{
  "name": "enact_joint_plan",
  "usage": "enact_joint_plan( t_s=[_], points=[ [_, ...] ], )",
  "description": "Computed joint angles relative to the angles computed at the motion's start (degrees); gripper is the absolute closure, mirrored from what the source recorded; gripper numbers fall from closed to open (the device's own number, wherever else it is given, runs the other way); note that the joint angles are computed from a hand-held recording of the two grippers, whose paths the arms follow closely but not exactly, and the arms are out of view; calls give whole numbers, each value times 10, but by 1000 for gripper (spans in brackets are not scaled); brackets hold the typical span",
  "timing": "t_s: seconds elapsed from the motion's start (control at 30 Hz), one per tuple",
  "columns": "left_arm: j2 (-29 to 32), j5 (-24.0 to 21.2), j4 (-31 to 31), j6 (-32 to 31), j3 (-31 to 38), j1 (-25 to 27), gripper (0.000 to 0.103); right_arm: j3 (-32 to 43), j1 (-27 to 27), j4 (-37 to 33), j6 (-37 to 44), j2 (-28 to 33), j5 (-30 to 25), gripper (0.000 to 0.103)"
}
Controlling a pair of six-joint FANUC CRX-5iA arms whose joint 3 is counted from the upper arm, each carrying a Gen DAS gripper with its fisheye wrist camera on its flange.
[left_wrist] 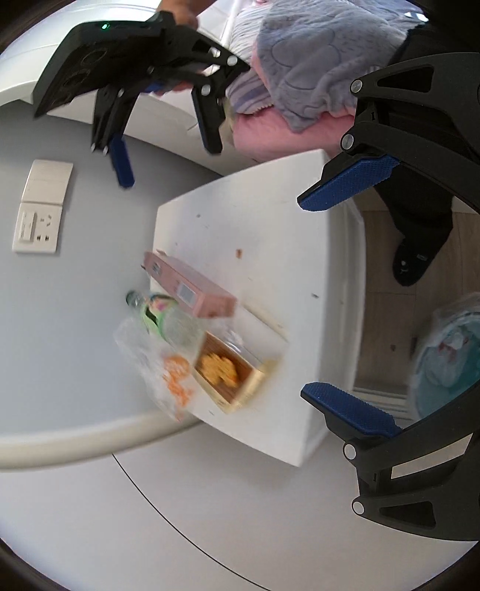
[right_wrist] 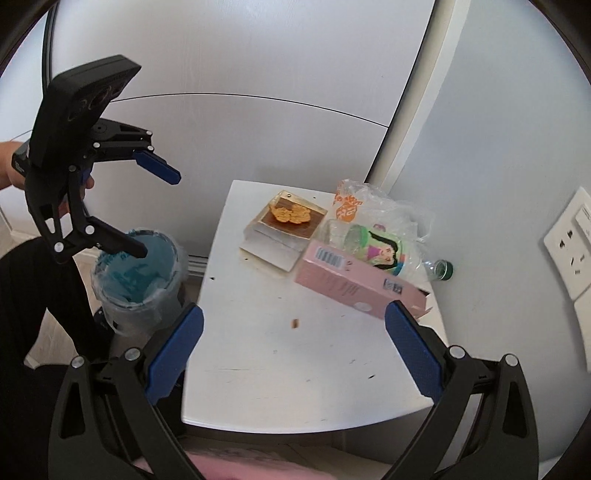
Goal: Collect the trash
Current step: 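Move the right gripper back toward the pink box on the nightstand, then close the right gripper on the pink box and lift it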
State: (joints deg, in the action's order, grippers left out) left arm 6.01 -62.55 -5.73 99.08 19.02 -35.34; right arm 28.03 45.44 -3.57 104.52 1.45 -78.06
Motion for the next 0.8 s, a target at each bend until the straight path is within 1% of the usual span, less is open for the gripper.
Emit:
enact_joint_plan(
  t_s=[0.17, 0.2, 0.3, 0.4, 0.53, 0.6, 0.8],
  points=[
    [56, -15, 14, -25, 68, 2, 12, 64, -39, -24, 79, 53, -37, 7],
    [68, -21, 15, -29, 84, 2, 12, 84, -47, -29, 96, 69, -52, 7],
    [103, -32, 31, -52, 120, 10, 12, 118, -59, -30, 129, 100, -76, 7],
    [134, -38, 44, -73, 149, 16, 12, 166, -70, -27, 165, 144, -105, 7],
    [169, -43, 60, -93, 182, 24, 12, 231, -78, -23, 200, 198, -148, 7],
    [187, -49, 69, -102, 200, 29, 12, 271, -79, -17, 219, 230, -181, 7],
    [229, -61, 98, -133, 241, 42, 13, 342, -68, 21, 283, 292, -246, 7]
  ],
)
